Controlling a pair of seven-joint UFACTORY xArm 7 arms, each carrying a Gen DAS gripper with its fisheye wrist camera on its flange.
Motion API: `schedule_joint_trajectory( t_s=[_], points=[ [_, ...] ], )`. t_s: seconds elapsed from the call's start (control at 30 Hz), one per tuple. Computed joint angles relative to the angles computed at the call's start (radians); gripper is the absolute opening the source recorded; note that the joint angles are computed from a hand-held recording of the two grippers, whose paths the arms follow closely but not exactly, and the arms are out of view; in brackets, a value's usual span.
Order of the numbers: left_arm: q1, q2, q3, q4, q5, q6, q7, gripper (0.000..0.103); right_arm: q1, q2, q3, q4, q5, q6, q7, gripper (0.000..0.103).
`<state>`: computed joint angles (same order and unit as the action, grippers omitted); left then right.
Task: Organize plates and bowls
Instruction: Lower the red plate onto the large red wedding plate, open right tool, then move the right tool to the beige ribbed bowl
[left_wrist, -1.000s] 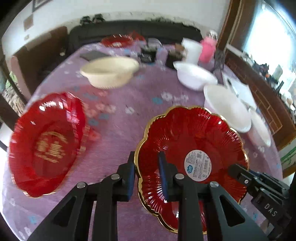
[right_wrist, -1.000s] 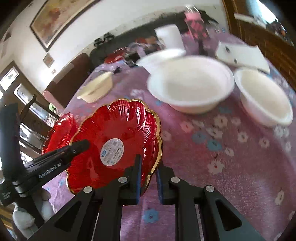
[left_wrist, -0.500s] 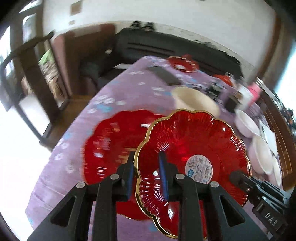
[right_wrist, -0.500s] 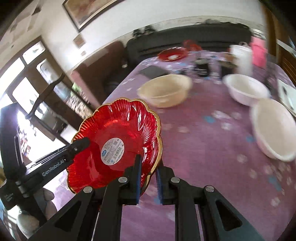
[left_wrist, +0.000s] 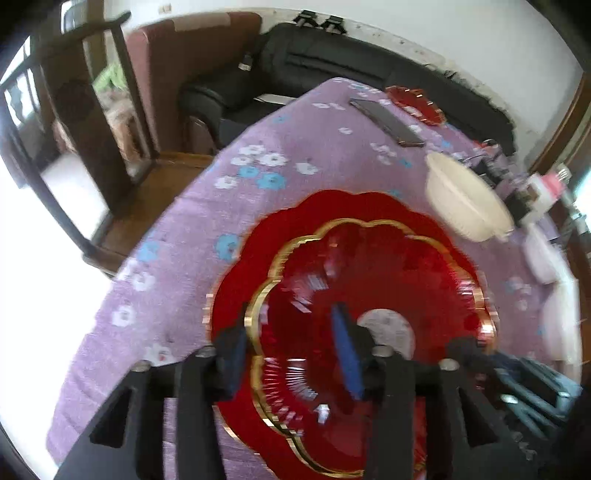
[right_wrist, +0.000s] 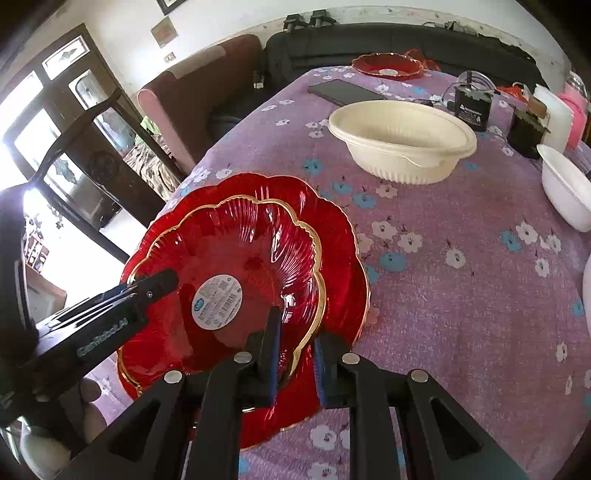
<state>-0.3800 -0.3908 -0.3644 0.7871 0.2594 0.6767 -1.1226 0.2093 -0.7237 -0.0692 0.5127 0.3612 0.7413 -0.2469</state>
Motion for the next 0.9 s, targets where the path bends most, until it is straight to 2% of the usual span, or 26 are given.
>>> schedule_joint_trajectory(
  t_s=[0.03, 0.13, 0.33, 0.43, 0.5, 0.53, 0.67, 0.73, 0.77, 0.8, 0.87, 0.9],
  points=[
    [-0.013, -0.017, 0.023, -0.028, -0.031, -0.055, 0.009, 0.056, 0.002, 0.009, -0.001, 0.001, -0.002, -0.009, -0.008, 0.019],
    [-0.019, -0.036, 0.037, -0.051, -0.075, -0.097, 0.023, 0.057, -0.005, 0.009, 0.021, 0.000, -0.020, -0.024, 0.005, 0.019],
    [-0.008, -0.079, 0.014, -0.059, -0.088, -0.071, 0.032, 0.058, -0.008, 0.014, 0.062, -0.010, -0.087, -0.074, 0.031, 0.024],
    [0.020, -0.129, -0.018, -0.067, -0.051, -0.052, -0.004, 0.070, -0.004, 0.005, 0.079, -0.023, -0.119, -0.101, 0.043, 0.029],
    [0.022, -0.153, -0.014, -0.077, -0.050, -0.058, 0.002, 0.072, 0.017, -0.002, 0.060, -0.028, -0.114, -0.109, 0.030, 0.041],
    [0.020, -0.162, -0.012, -0.082, -0.053, -0.057, 0.008, 0.072, 0.026, -0.007, 0.047, -0.028, -0.106, -0.110, 0.023, 0.043],
    [0.020, -0.211, -0.015, -0.104, -0.066, -0.044, 0.022, 0.073, 0.039, -0.082, -0.003, -0.037, -0.069, -0.124, 0.001, 0.045],
    [0.023, -0.241, -0.026, -0.113, -0.069, -0.029, 0.015, 0.073, 0.016, -0.149, -0.005, -0.055, -0.077, -0.151, -0.005, 0.047],
    [0.027, -0.258, -0.038, -0.117, -0.066, -0.021, 0.006, 0.073, 0.001, -0.181, -0.006, -0.066, -0.087, -0.172, -0.008, 0.058],
    [0.035, -0.271, -0.057, -0.114, -0.057, -0.010, -0.008, 0.073, -0.010, -0.201, -0.007, -0.073, -0.096, -0.187, -0.008, 0.079],
    [0.050, -0.291, -0.097, -0.103, -0.029, 0.007, -0.030, 0.073, -0.043, -0.237, -0.030, -0.093, -0.115, -0.237, -0.018, 0.101],
    [0.059, -0.292, -0.122, -0.090, -0.010, 0.014, -0.041, 0.074, -0.064, -0.236, -0.040, -0.093, -0.128, -0.245, -0.018, 0.102]
  ],
)
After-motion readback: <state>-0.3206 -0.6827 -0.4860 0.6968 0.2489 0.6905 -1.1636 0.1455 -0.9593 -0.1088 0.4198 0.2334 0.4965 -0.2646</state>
